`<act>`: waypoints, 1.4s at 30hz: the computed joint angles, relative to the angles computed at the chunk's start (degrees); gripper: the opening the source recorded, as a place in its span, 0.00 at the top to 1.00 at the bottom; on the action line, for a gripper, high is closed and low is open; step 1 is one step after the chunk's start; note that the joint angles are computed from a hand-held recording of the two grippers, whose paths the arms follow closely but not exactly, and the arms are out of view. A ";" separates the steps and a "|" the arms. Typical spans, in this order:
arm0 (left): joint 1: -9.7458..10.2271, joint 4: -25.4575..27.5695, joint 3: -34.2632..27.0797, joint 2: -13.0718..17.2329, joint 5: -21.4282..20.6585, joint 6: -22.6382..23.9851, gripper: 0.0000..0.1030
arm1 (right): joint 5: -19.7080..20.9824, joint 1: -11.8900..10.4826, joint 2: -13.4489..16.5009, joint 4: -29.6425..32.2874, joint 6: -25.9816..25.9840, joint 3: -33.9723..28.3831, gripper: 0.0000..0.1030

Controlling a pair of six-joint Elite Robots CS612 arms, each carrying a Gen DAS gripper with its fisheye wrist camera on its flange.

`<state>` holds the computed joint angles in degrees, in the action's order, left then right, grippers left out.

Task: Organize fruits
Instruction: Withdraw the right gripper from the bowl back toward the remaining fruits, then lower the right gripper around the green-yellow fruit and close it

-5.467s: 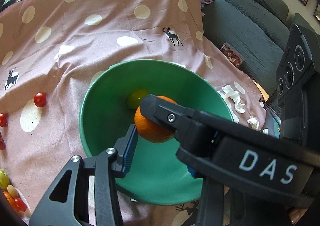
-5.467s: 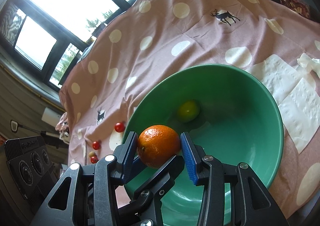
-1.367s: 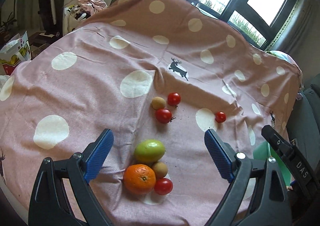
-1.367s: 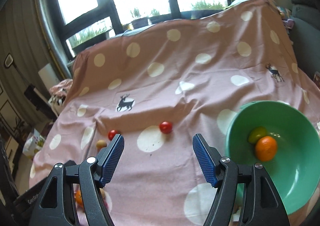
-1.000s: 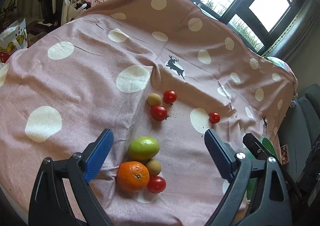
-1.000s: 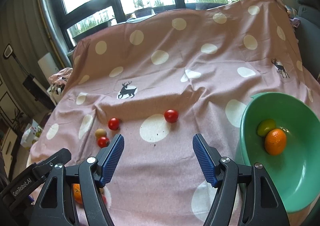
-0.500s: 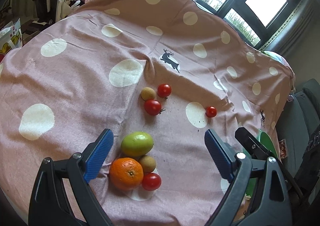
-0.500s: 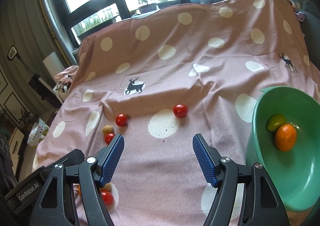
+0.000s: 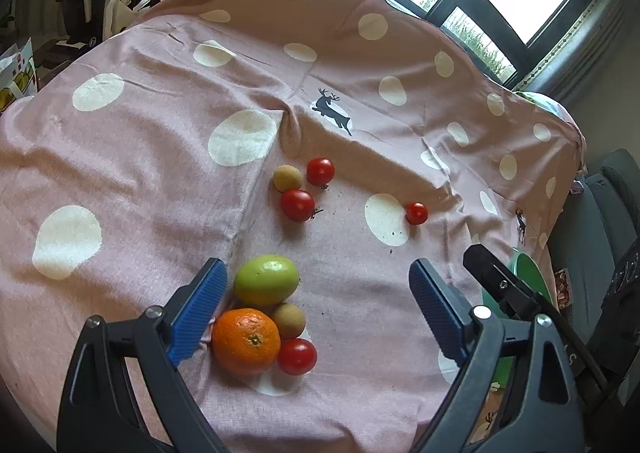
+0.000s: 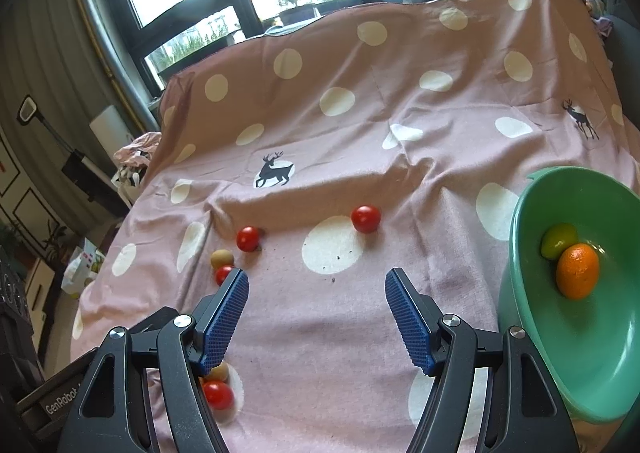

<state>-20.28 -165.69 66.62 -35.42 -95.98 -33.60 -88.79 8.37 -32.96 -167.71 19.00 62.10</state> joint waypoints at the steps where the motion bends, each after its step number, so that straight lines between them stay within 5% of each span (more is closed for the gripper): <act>1: 0.07 -0.07 0.03 -0.02 -0.18 -0.23 0.10 | 0.18 -0.02 0.00 0.06 0.00 -0.01 0.31; 15: 0.78 0.26 0.36 -0.28 -0.10 -3.09 0.10 | 5.10 -0.51 -0.03 0.09 -0.24 0.15 0.31; 20: 1.80 0.00 0.58 -0.29 -1.64 -6.80 0.11 | 13.67 -1.29 0.36 1.85 -0.04 -0.45 0.31; 25: 1.92 0.47 1.28 -0.85 1.19 -8.52 0.11 | 23.47 -1.65 1.85 5.29 -1.12 -2.85 0.31; 29: 2.07 0.85 1.26 -0.89 1.51 -8.72 0.12 | 28.13 -1.08 4.35 12.81 -3.63 -7.54 0.37; 35: 1.95 1.92 1.19 -1.01 2.05 -7.88 0.17 | 26.93 0.00 7.64 22.16 -5.27 -14.03 0.43; 42: 1.83 0.60 1.42 -0.99 1.64 -7.11 0.23 | 26.95 0.20 8.74 23.30 -3.89 -15.56 0.49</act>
<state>-18.45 -165.09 68.04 -36.41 -94.34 -40.71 -61.84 8.57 -24.22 -144.42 15.10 46.54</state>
